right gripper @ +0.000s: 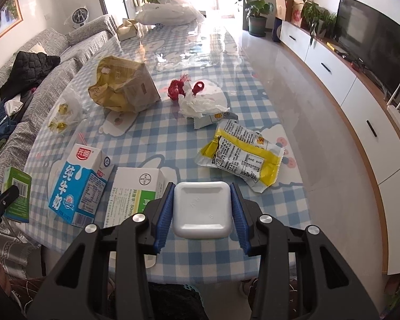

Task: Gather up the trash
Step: 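Carry the green box and white bottle down toward the black trash bin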

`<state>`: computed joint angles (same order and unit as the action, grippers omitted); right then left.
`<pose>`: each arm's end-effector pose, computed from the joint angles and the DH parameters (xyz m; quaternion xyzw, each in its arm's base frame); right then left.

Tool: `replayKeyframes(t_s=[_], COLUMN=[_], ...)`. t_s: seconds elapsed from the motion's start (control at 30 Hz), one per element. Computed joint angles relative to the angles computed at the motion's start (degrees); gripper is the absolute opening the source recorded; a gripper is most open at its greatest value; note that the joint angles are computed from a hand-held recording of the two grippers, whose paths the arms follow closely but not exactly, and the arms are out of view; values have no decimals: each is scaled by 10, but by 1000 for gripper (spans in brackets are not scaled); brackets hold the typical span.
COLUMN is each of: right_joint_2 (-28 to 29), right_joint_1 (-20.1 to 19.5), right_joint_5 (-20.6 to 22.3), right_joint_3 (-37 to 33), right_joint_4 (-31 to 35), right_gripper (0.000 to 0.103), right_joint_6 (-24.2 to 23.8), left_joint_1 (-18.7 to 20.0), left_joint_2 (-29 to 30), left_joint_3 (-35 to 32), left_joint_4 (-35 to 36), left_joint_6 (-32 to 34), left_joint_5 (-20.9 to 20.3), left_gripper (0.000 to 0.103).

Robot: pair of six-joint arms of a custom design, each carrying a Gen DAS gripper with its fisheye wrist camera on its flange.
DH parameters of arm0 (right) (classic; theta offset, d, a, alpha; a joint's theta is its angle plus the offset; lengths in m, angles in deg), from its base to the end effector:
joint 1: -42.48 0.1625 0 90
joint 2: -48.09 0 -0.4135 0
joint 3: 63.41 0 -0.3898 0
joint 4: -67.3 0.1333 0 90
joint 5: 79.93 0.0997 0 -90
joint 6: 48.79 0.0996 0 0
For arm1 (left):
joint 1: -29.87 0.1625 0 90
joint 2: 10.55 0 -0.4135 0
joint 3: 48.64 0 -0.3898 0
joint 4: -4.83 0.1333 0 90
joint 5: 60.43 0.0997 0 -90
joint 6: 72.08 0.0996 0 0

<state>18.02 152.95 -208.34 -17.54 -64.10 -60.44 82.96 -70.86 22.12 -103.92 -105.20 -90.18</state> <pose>0.3665 -0.7775 0.2362 0.1847 -0.9051 0.2333 0.3037 -0.2410 -0.6868 0.4165 -0.0078 0.8634 -0.3385 0.3741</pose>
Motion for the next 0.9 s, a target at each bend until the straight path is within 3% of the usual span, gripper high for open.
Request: replayKeyframes(t_s=[0.2,0.53,0.9], right_joint_2=[-24,-98,-149], right_joint_1=[11,26,37], right_joint_5=[6,23,38], right_joint_3=[40,172,272], right_joint_4=[-41,-117,-153], right_gripper=[39,39,39], right_joint_6=[-23,-41,-43], left_joint_1=[-13,-34,-61], left_joint_2=[-13,-46,-88], left_joint_3=[21,75,140], left_joint_4=[7,9,-2], left_joint_6=[-14,-40,-59], left_joint_5=[0,-9,-20], left_gripper=[46,46,46])
